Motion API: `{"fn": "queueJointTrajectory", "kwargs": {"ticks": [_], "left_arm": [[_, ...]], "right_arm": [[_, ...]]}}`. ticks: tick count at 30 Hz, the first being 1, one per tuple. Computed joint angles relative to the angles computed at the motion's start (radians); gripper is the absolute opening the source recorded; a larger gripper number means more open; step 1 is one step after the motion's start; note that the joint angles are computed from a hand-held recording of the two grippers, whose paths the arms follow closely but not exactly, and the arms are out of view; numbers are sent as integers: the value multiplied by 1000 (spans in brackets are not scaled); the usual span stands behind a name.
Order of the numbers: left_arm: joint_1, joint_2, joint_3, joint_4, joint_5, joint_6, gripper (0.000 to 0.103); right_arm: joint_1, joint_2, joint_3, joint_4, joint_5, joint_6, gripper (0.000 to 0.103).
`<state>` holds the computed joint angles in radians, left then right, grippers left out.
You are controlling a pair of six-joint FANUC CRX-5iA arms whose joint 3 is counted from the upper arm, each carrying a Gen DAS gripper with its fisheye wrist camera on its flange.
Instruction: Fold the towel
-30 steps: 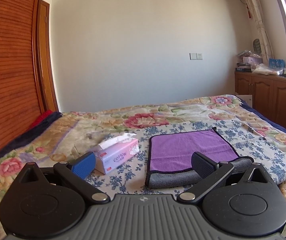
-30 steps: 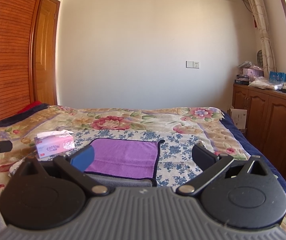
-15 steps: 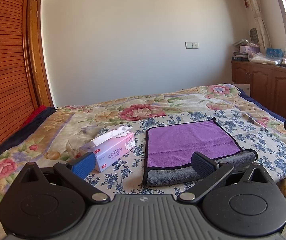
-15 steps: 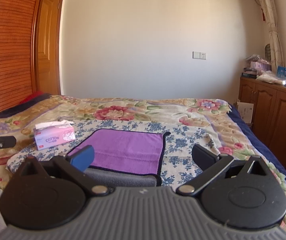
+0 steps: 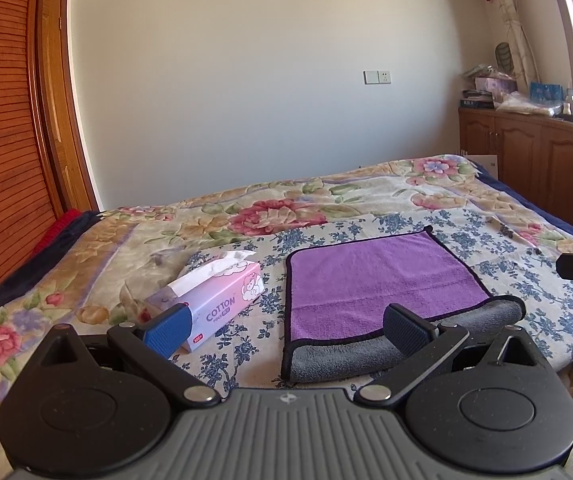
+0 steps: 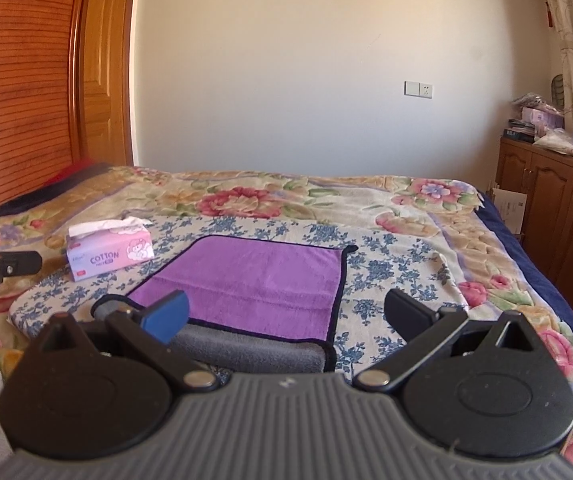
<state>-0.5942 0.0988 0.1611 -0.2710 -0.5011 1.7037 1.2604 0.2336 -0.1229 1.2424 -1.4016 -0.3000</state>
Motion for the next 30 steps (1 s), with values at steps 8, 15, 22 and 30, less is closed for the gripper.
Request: {"fn": "queueJointTrajectory", "kwargs": {"ticks": [8, 15, 22, 30], "left_arm": [[14, 53, 39, 58, -13, -64, 103], [30, 101, 66, 130, -20, -138, 103], [40, 151, 107, 153, -47, -164, 103], [57, 209, 154, 183, -76, -193, 101]], "right_arm": [[-28, -6, -8, -10, 45, 28, 103], [-57, -6, -8, -22, 85, 50, 103], [-81, -5, -9, -35, 121, 65, 103], [-106, -3, -9, -51, 160, 83, 103]]}}
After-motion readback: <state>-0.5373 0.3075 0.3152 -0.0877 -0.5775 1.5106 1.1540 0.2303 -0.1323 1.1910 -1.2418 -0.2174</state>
